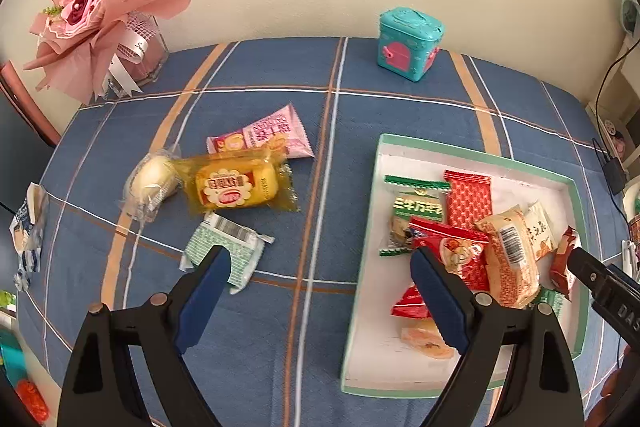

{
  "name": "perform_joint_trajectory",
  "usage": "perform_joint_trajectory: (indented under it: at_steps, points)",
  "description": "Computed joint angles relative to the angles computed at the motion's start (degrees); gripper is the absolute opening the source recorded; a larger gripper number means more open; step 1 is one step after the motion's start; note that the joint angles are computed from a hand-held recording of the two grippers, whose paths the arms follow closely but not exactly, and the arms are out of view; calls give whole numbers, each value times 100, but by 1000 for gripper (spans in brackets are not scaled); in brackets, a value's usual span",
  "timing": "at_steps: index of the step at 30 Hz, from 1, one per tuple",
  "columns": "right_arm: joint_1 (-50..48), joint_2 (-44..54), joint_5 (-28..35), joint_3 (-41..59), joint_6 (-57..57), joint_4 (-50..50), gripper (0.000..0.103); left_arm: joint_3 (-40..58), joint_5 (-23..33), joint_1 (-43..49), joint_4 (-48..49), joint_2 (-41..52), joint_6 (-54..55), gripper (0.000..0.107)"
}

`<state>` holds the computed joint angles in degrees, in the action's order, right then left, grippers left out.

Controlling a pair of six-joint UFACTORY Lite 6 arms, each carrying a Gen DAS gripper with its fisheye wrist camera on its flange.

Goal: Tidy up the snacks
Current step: 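Move both open tools toward the remaining snacks beside the tray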

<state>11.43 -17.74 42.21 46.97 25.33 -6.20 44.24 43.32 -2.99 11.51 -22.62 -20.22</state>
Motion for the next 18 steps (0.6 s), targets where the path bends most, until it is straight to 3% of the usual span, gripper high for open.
perform_joint_trajectory:
  at_steps: [2,18]
  points:
    - [125,7,-42,7,18,4,103,6,-11,164,7,0,89,92]
    - [2065,576,-126,457,1453,-726,103,6,-222,2094,-379,64,1366,92]
